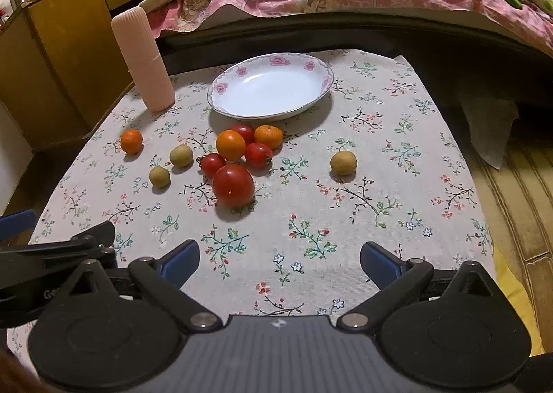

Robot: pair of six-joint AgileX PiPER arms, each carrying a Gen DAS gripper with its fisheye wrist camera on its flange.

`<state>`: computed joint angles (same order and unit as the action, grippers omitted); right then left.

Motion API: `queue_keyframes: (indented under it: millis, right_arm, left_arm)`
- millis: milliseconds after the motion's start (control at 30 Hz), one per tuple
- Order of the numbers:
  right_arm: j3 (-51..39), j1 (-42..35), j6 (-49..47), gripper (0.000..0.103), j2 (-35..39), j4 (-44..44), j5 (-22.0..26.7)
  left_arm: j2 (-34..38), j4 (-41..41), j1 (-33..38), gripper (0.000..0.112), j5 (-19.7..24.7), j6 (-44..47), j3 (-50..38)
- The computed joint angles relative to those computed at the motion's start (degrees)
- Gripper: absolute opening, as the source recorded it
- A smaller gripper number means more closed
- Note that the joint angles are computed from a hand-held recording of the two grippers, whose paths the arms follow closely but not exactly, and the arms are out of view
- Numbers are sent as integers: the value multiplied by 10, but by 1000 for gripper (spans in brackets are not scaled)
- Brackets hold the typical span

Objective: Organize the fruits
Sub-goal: 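Move both grippers toward the cluster of tomatoes and tan fruits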

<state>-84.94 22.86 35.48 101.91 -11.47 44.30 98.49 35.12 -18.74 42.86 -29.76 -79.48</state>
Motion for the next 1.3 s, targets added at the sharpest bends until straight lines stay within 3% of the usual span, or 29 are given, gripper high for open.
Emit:
queue_keyframes:
  millis: [333,633,1100,1300]
  right_arm:
    - [-5,-3,5,100,7,5,2]
    - [-4,-16,15,99,12,9,-1]
    - [0,-25,5,99,23,-5,-45]
    - [-36,-48,-74,98,42,43,-45]
  left_arm:
    - [11,-11,0,90,-24,13,-4]
    - [27,-72,21,89,-72,63,-5]
    - [58,-228,60,90,-108,230,-46]
    - [85,-293,80,90,-107,335,-83]
